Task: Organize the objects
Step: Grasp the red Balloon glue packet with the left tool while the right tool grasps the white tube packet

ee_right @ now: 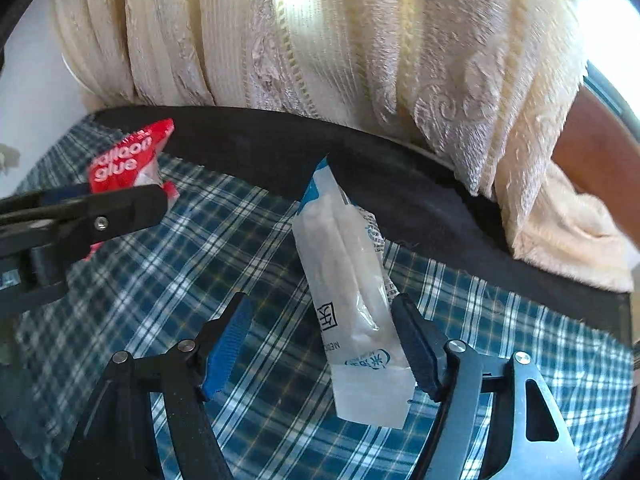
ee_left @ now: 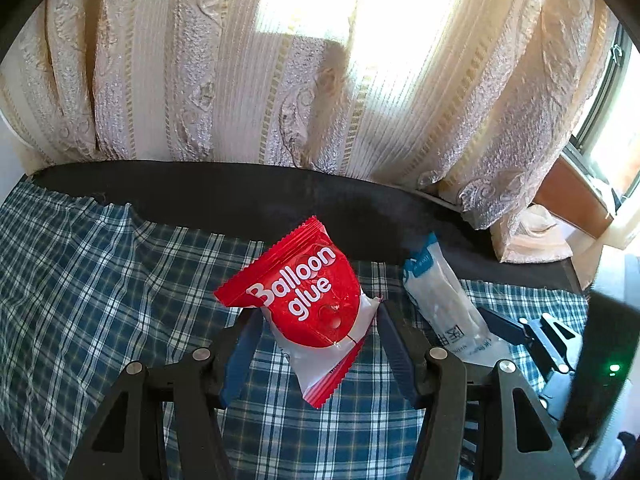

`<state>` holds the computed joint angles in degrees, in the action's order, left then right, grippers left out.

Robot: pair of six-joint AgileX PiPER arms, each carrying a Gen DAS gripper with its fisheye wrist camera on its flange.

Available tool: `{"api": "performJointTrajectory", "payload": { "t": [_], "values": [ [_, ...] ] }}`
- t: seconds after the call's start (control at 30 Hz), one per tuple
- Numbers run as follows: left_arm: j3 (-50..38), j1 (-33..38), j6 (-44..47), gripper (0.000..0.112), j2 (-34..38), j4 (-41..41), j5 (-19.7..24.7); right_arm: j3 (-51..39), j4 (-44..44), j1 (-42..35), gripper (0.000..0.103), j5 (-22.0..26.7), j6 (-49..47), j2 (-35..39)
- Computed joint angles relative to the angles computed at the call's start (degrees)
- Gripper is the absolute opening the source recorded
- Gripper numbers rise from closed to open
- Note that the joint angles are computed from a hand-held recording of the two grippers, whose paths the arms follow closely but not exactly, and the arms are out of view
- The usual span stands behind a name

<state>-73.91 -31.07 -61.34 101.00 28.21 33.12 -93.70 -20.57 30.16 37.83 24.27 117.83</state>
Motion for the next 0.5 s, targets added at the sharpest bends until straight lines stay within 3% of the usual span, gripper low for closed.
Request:
{"api": "performJointTrajectory", "payload": {
  "t": [0.17,0.5],
  "values": [
    [0.4,0.4,0.0,0.062,-0.5,-0.5,-0.2,-1.5,-3.4,1.0,0.07,1.7,2.1,0.8],
    [0.5,-0.4,-2.1,0.062,-0.8,2.1,0.5,0.0,-4.6,-0.2,0.07,0.5,3.8,-0.2]
  ]
}}
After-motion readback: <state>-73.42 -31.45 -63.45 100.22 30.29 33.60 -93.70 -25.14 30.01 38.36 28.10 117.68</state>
